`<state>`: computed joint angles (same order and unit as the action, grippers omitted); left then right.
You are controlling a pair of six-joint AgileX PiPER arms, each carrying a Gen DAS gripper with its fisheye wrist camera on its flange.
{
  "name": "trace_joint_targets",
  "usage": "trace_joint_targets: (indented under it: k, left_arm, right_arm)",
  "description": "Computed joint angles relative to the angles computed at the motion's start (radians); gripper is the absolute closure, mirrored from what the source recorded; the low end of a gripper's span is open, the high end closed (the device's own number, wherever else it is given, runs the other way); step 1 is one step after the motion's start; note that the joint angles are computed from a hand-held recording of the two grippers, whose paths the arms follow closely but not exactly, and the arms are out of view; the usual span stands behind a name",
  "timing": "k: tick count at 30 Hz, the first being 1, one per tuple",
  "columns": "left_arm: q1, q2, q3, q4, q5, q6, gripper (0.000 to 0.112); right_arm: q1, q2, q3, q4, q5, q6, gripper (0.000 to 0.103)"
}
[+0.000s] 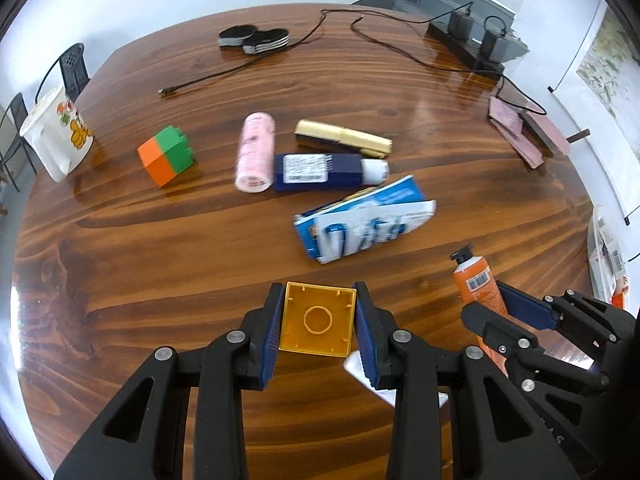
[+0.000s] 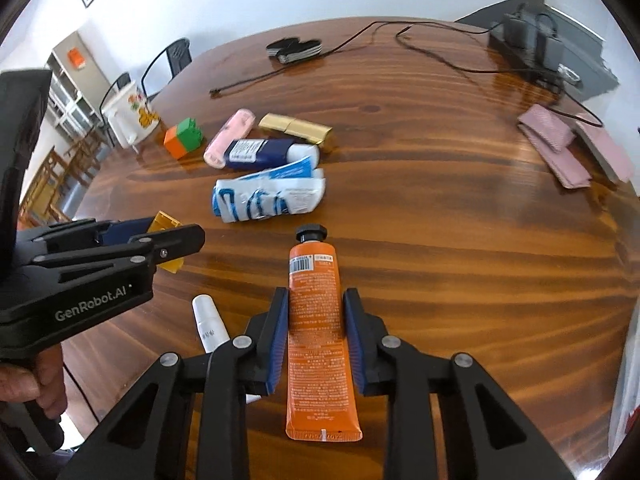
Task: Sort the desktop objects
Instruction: 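Carry the orange tube and yellow brick with both grippers over the bowl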
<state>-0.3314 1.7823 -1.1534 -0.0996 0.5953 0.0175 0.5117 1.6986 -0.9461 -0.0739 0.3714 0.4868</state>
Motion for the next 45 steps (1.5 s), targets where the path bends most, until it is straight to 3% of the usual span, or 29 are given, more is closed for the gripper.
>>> trace_joint_targets:
  k: [6, 12, 18, 24, 29, 34, 45]
  left_arm:
    - [-0.105, -0.043, 0.002, 0.087, 0.012, -0.169, 0.076]
    - [-0.266, -0.052, -0.038, 0.202, 0.043, -0.365, 0.076]
    - [-0.435, 0.009, -0.171, 0.281, 0.100, -0.500, 0.076]
    - [-0.582, 0.126, -0.367, 0.304, 0.165, -0.566, 0.076]
    - [-0.663, 0.218, -0.528, 0.307, 0.212, -0.581, 0.076]
    - [-0.725, 0.306, -0.693, 0.296, 0.273, -0.565, 0.076]
    - [-0.776, 0.437, -0.928, 0.193, 0.362, -0.462, 0.076]
  right_arm:
    - [-0.074, -0.125, 0.106, 0.118, -0.020, -0.150, 0.073]
    - [-0.240, -0.286, 0.222, 0.344, 0.003, -0.448, 0.073]
    - [-0.531, -0.473, 0.307, 0.535, 0.116, -0.768, 0.073]
    - [-0.958, -0.570, 0.339, 0.748, 0.296, -1.173, 0.073]
    - [-1.292, -0.545, 0.318, 0.865, 0.428, -1.425, 0.073]
    - [-1.520, -0.440, 0.256, 0.915, 0.502, -1.539, 0.073]
    - [-1.636, -0.253, 0.156, 0.938, 0.565, -1.580, 0.073]
